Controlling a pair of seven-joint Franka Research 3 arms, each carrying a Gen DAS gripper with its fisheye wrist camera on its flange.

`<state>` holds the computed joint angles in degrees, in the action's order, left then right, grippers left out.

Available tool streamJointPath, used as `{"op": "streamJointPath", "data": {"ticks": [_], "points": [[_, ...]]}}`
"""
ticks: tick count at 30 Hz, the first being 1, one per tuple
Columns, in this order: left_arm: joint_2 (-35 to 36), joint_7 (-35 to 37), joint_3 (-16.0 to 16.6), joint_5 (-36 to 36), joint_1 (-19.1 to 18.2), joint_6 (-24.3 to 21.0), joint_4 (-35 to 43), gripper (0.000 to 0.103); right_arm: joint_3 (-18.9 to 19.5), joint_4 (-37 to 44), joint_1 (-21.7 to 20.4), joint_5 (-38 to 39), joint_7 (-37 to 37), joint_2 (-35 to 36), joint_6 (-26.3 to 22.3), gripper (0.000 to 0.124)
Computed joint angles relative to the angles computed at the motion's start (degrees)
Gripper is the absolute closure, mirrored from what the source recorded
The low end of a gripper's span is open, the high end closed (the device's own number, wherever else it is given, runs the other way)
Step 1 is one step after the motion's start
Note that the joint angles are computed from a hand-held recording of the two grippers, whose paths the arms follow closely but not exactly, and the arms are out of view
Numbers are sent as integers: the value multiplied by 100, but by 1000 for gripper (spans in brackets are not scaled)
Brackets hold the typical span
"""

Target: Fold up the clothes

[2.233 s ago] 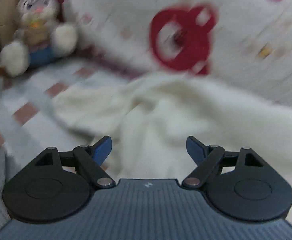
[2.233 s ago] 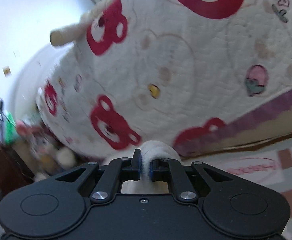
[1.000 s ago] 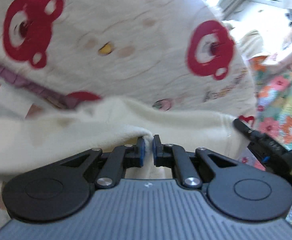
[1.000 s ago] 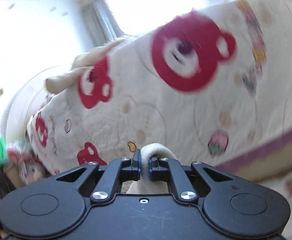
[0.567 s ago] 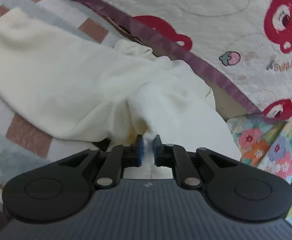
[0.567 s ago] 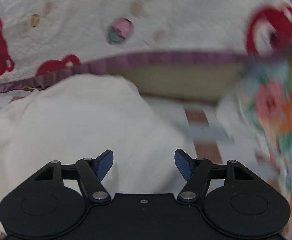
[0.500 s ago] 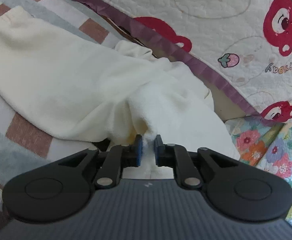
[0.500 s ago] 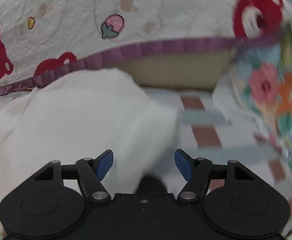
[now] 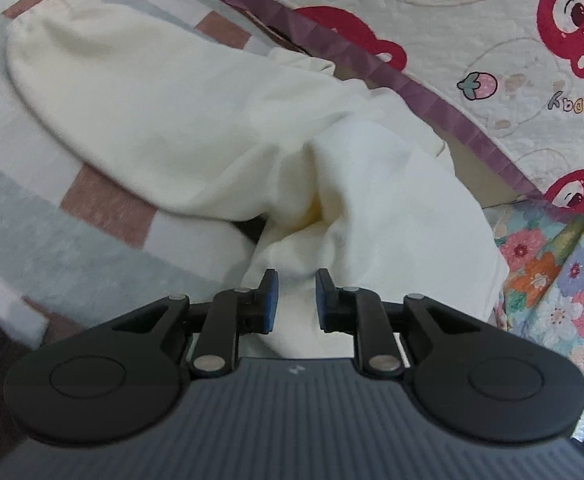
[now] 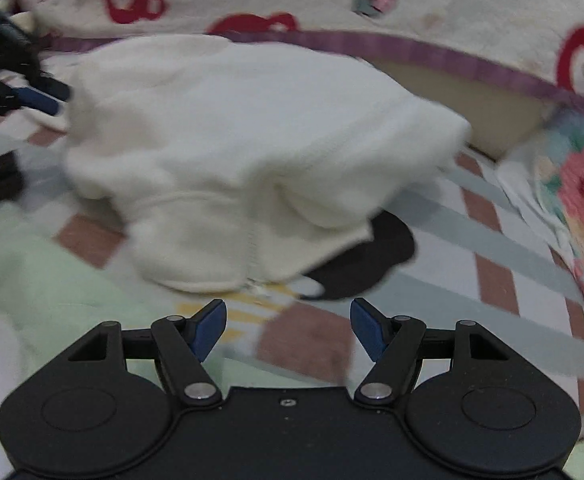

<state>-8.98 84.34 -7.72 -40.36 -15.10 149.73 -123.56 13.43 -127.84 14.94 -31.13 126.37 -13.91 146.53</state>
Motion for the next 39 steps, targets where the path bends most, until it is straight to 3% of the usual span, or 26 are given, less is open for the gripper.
{"op": "streamJointPath", "data": {"ticks": [3, 6, 9, 13, 15, 19, 20, 21, 23, 24, 28, 32, 35, 39], "points": [[-70, -26, 1, -12, -4, 92, -100, 76, 7, 79, 81, 91, -111, 156, 162, 51], [-154, -125, 11, 51, -11, 164, -207, 72, 27, 503, 233, 191, -100, 542, -41, 51], [-165, -144, 54, 10, -51, 210, -245, 68, -105, 654, 463, 340, -736, 750, 229, 50], [-136, -266, 43, 101, -55, 318, -234, 62, -218, 1198, 628, 7, -706, 1326, 67, 50], [-132, -342, 47, 140, -52, 324, -235, 61, -308, 1435, 794, -501, -824, 1609, 80, 49], [-137, -682, 25, 551, 49, 81, -157, 61, -635, 1849, 1229, -2276, -881, 2227, 133, 42], [-195, -779, 11, 749, 92, 46, -146, 61, -762, 1913, 1314, -2691, -673, 2320, 262, 46], [-288, -817, 0, 929, 121, 128, -172, 61, -824, 2017, 1353, -2729, -699, 2387, 279, 74], [-437, -845, 42, 1148, 138, 344, -230, 58, -914, 2213, 1405, -2604, -816, 2441, 258, 109], [-455, -868, 93, 1129, 111, 397, -245, 56, -965, 2273, 1426, -2607, -744, 2406, 284, 109], [-428, -1003, 216, 992, 57, 455, -276, 56, -1072, 2363, 1321, -2295, 259, 2002, 409, 110], [-310, -1703, -202, 2826, 364, 53, -13, 56, -1071, 2157, 984, -2316, 1432, 1556, 424, 110], [-238, -1499, -92, 2653, 183, -93, 91, 55, -1066, 1979, 610, -2069, 2013, 1421, 574, 110], [-56, -1685, -378, 3866, 271, -125, 283, 48, -1110, 1774, 212, -1634, 2334, 1422, 911, 110]]}}
